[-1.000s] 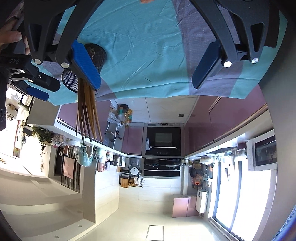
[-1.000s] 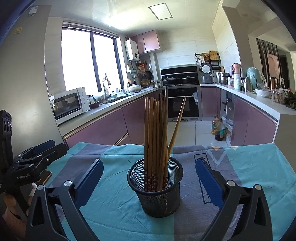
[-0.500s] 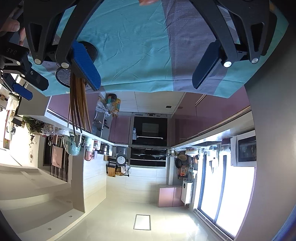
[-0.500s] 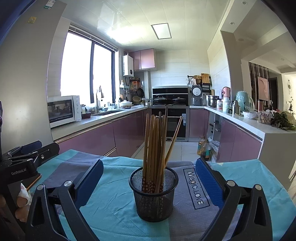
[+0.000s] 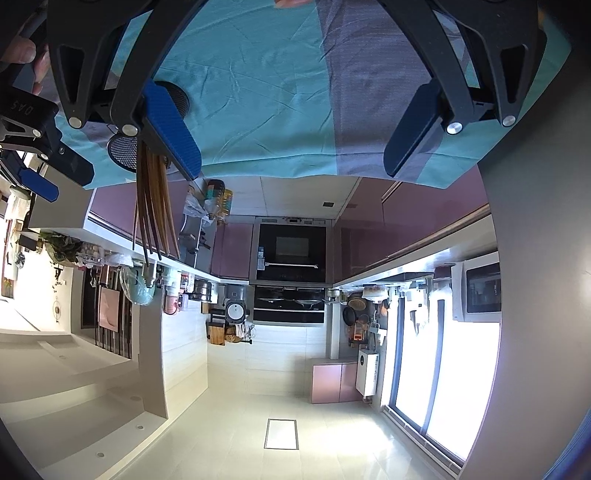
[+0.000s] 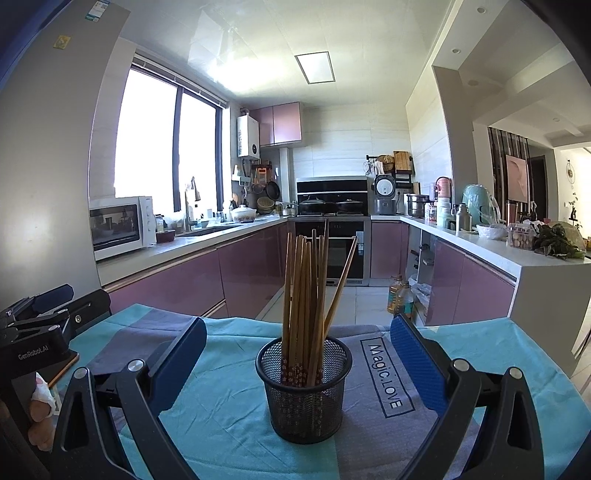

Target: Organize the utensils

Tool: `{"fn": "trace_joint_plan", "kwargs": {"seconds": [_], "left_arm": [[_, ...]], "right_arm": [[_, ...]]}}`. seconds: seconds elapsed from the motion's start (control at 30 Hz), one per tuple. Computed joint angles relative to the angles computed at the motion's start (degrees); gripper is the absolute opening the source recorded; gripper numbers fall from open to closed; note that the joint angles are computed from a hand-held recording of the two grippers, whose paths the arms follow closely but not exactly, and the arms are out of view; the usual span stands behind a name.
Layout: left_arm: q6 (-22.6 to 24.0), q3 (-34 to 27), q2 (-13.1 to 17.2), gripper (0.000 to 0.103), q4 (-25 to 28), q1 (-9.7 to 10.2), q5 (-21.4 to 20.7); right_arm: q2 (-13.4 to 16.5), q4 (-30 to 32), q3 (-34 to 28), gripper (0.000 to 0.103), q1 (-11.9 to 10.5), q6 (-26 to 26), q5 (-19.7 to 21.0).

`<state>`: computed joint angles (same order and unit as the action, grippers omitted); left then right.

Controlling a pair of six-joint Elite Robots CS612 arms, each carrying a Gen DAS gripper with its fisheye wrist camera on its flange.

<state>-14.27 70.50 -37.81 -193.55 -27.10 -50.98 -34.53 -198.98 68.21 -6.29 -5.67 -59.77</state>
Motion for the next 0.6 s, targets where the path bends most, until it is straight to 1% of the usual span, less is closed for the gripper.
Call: {"fn": "trace_joint_plan", "kwargs": {"seconds": [0.17, 0.6], "left_arm": [[0.8, 0.0, 0.0, 0.097, -0.3, -0.25, 1.0], [0.9, 0.1, -0.1, 0.097, -0.5, -0.3, 1.3]], "right_arm": [[-0.1, -0.6, 0.1, 0.097, 0.1, 0.1, -0.3], [0.1, -1.7, -0.1, 0.097, 0.0, 0.9, -1.3]]}}
